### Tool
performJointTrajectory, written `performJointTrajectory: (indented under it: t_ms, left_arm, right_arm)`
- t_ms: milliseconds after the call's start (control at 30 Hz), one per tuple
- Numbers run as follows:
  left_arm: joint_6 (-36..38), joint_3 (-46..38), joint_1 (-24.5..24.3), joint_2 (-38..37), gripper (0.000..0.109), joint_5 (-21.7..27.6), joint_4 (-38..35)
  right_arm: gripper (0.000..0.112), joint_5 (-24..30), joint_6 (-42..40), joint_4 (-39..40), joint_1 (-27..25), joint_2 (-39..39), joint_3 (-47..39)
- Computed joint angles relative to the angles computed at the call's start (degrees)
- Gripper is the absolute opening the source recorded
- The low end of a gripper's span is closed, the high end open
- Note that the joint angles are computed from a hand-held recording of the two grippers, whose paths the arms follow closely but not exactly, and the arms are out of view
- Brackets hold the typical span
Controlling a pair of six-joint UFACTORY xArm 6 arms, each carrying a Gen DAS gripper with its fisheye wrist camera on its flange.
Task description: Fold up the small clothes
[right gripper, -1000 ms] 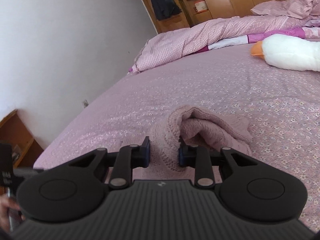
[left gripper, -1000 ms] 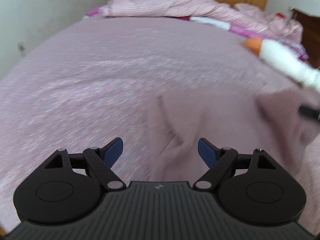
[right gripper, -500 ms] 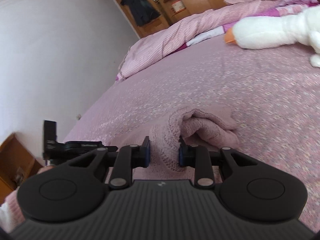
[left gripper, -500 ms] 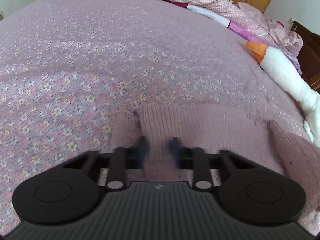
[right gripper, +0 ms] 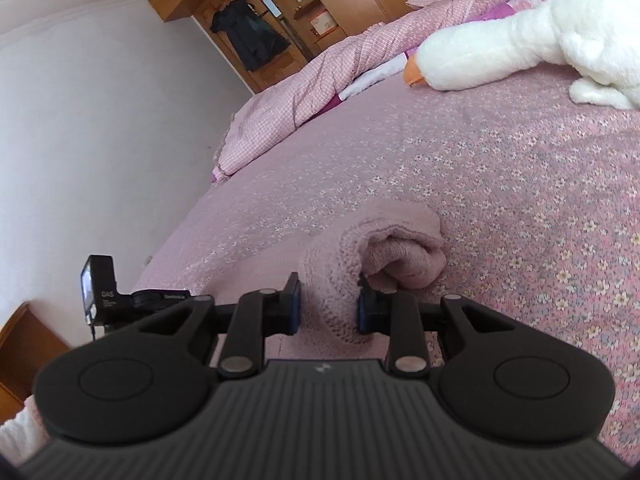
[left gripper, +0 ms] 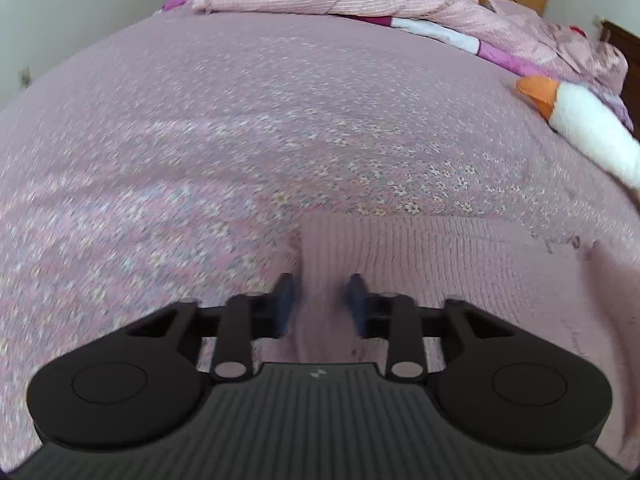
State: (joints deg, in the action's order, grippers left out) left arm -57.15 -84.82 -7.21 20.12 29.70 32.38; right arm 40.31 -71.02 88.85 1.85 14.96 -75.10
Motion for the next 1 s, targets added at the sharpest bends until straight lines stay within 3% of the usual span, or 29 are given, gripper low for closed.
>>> performJointTrajectory:
  t_ms: [267, 600, 800, 867, 933, 1000]
  left_arm:
    - [-3.7, 14.3, -0.5, -14.1, 0.066, 3.1, 2.3]
    - [-12.8, 32.2, 0.0, -32.1, 0.067, 3.8, 6.4]
    - [-15.1, 35.9, -1.3, -37.0, 0.067, 6.0, 9.7]
    - [-14.5, 36.6, -1.6, -37.8, 0.067, 6.1, 9.7]
    - [-14.1, 36.8, -1.9, -38.0, 0.067, 6.2, 9.6]
    - [-13.8, 36.9, -2.3, -38.2, 0.067, 6.3, 9.8]
  right_arm:
    - [0.029, 0.1, -1.3, -3.3, 2.2, 0.2, -3.1]
    - [0.028, 1.6, -4.7, -8.2, 8.7, -0.1, -7.3]
    - [0.027, 3.6, -3.1, -14.7, 14.5, 1.6, -9.1]
    - [0.018, 4.4, -2.2, -16.8, 16.5, 3.0, -9.7]
    - [0.017, 6.6, -0.8, -18.6, 18.1, 4.7, -10.7]
    - [0.017, 5.2, -0.6, -19.4, 20.0, 5.1, -9.9]
